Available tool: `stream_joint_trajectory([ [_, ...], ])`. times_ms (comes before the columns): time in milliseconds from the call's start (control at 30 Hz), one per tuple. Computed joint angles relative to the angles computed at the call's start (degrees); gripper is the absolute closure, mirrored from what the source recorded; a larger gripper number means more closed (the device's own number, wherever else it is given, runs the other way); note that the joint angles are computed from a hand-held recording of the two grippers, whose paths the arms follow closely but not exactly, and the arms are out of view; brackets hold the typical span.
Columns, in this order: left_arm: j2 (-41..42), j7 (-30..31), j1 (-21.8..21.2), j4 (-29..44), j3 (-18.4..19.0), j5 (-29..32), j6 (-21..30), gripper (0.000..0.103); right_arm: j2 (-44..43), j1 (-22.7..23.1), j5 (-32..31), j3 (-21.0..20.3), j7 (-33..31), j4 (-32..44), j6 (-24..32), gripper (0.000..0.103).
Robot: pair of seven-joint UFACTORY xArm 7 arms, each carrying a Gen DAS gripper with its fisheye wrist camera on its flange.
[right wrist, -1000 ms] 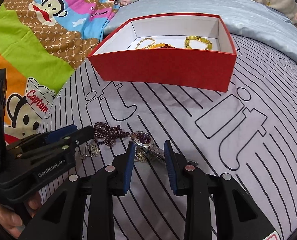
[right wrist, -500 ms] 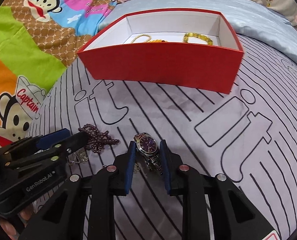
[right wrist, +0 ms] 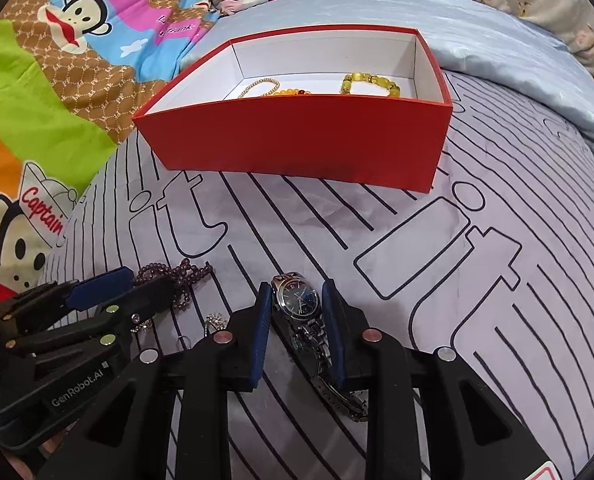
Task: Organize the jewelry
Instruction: 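Grasp the silver wristwatch with the right tool while the left tool grasps the dark garnet bead strand, then lift the watch and garnet strand and carry both into the red box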
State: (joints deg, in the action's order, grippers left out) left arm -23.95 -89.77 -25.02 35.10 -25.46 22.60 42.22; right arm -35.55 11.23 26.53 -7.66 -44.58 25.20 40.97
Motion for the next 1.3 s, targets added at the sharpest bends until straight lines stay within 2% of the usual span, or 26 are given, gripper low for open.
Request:
stream_joint_trajectory([
  [167, -0.9, 0.8, -0.5, -0.9, 0.5, -0.9, -1.7, 0.059, 0.1, -0.9, -0.4, -0.3, 0.8, 0.5, 0.8, 0.082],
  [233, -0.8, 1.0, -0.3, -0.9, 0.2, -0.7, -2.3, 0.052, 0.2, -1.4, -0.6, -0.2, 1.3, 0.7, 0.9, 0.082],
  [467, 1.6, 0.5, 1.0, 0.6, -0.6, 2.0, -2.2, 0.053, 0.9, -2.5, -1.1, -0.6, 2.2, 1.6, 2.5, 0.082],
  [533, 1.9, 0.4, 1.0, 0.7, -0.4, 2.7, -2.5, 0.055, 1.1, -2.8, -0.9, -0.7, 2.3, 1.8, 3.0, 0.082],
  [600, 2.3, 0.7, 0.9, 1.0, -0.2, 3.1, -2.5, 0.067, 1.1, -2.9, -0.8, -0.6, 2.3, 2.0, 3.3, 0.082],
  [767, 1.8, 2.0, 0.5, 0.1, 0.6, 2.9, -5.5, 0.084, 1.5, -3.3, -0.5, -0.6, 2.3, 2.5, 4.0, 0.082],
  [800, 1.9, 2.1, 0.5, 0.1, 0.5, 2.9, -5.7, 0.091, 1.4, -3.4, -0.5, -0.6, 2.2, 2.4, 4.1, 0.082],
  [1000, 1.4, 2.9, 0.6, 0.2, 0.7, 1.9, -6.7, 0.093, 0.4, -3.7, -0.1, -1.1, 1.9, 3.0, 4.9, 0.082],
  [1300, -1.0, 3.2, 1.4, 1.4, -0.3, 1.7, -5.0, 0.094, -1.1, -3.8, 1.5, -2.0, 1.4, 4.7, 6.4, 0.082],
])
